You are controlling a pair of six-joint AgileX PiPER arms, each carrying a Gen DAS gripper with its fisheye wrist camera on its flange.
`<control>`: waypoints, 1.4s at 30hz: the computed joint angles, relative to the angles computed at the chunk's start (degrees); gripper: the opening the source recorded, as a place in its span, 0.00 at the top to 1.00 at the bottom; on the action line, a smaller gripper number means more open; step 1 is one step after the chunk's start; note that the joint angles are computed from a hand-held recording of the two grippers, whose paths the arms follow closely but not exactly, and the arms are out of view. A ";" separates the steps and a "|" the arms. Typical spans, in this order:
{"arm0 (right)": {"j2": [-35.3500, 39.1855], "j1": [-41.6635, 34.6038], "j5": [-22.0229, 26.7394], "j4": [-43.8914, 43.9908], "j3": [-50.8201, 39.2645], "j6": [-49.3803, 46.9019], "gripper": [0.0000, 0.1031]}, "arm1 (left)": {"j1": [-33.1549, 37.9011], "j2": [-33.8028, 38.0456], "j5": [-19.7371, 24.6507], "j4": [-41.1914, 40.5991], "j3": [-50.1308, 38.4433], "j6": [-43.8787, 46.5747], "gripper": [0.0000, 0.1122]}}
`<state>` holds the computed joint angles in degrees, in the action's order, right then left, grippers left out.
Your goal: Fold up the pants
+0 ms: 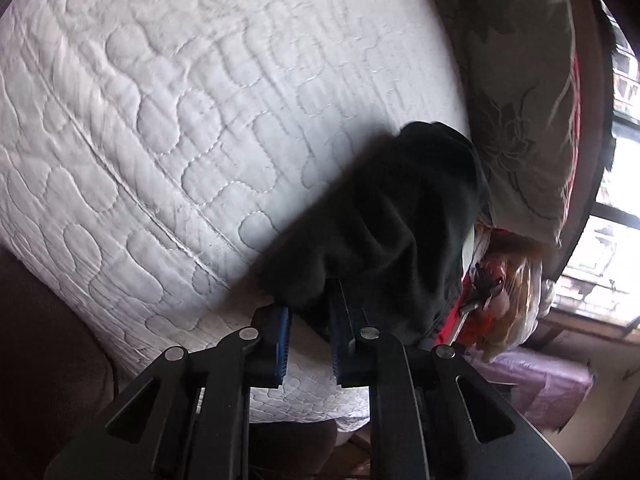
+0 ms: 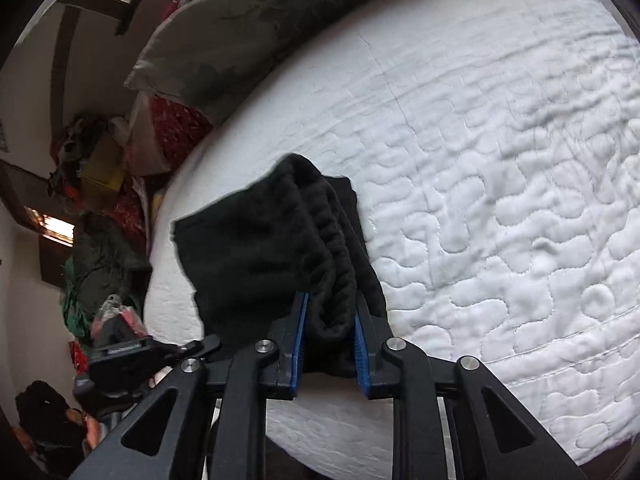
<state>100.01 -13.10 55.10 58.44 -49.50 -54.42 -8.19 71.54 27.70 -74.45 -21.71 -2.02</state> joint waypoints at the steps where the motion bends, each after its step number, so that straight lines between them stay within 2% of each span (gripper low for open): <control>1: -1.84 0.02 0.55 -1.28 -0.99 0.92 0.76 | 0.09 -0.63 0.07 0.71 0.07 -0.38 0.87; 4: -8.05 1.06 -1.25 -0.77 -2.77 -1.50 0.70 | -0.80 -1.11 -0.73 1.69 0.00 -1.81 0.87; 5: -8.72 2.36 -0.02 -0.85 -5.17 -2.34 0.60 | -0.58 -1.05 -0.71 2.15 0.04 -1.55 0.87; 6: -8.12 4.09 1.71 -1.91 -8.18 -1.91 0.57 | -1.40 -0.88 -1.35 3.09 -0.36 -2.58 0.87; 9: -2.16 12.17 8.40 -4.98 -20.28 0.05 0.57 | -3.17 -0.19 -2.83 2.72 -0.99 -2.63 0.86; 11: 1.31 17.23 7.94 -7.88 -26.04 3.36 0.57 | -3.48 0.09 -2.72 4.49 -1.86 -4.21 0.85; 15: 12.83 26.52 11.80 -17.82 -41.81 12.78 0.57 | -2.77 0.06 -1.89 7.14 -2.15 -4.66 0.84; 18: 16.38 29.61 13.96 -21.55 -46.03 13.80 0.57 | -3.57 0.85 -2.50 8.54 -2.95 -5.53 0.83; 19: 17.02 30.81 14.18 -23.30 -46.22 13.28 0.57 | -3.45 0.81 -2.39 8.73 -2.95 -5.62 0.83; 20: 16.64 32.12 12.38 -24.35 -44.97 12.81 0.66 | -3.32 0.56 -2.39 8.77 -2.88 -5.67 0.83; 21: 15.08 33.33 9.19 -26.66 -42.29 11.55 0.90 | -3.44 0.28 -2.64 9.96 -3.03 -6.82 0.83; 22: 13.56 35.19 5.34 -30.77 -40.10 11.00 0.90 | -3.93 0.24 -3.19 12.70 -3.47 -9.36 0.83; 23: 13.16 35.99 3.77 -32.59 -39.61 11.71 0.90 | -4.82 0.67 -4.06 16.64 -4.27 -12.96 0.82; 25: 14.47 35.09 3.04 -31.86 -40.90 14.66 0.91 | -6.78 1.96 -5.47 21.49 -5.70 -18.13 0.81; 27: 17.32 34.02 4.14 -31.26 -43.48 18.20 0.91 | -8.58 2.67 -6.12 28.40 -7.14 -24.35 0.81; 29: 18.69 33.05 4.06 -29.49 -43.64 19.58 0.90 | -9.38 2.31 -6.57 29.79 -7.05 -25.61 0.81; 31: 17.92 33.00 1.64 -29.51 -41.64 19.86 0.83 | -9.25 1.60 -6.00 28.72 -6.30 -24.18 0.81; 33: 17.07 32.47 1.62 -28.87 -40.85 21.18 0.81 | -9.50 -0.43 -5.36 27.92 -5.03 -24.00 0.81; 38: 11.02 27.10 4.28 -17.77 -35.90 18.17 0.76 | -9.37 -8.45 -2.38 40.20 -4.22 -36.64 0.81; 40: 7.86 21.90 6.46 -13.61 -33.07 16.10 0.71 | -7.61 -10.89 -0.80 42.19 -4.85 -37.71 0.81; 41: 6.99 20.19 7.03 -12.93 -32.54 15.84 0.64 | -5.67 -11.35 0.33 42.09 -5.80 -36.33 0.81; 42: 5.73 18.20 7.26 -12.43 -31.14 15.12 0.57 | -4.07 -10.48 0.99 41.04 -6.95 -33.83 0.76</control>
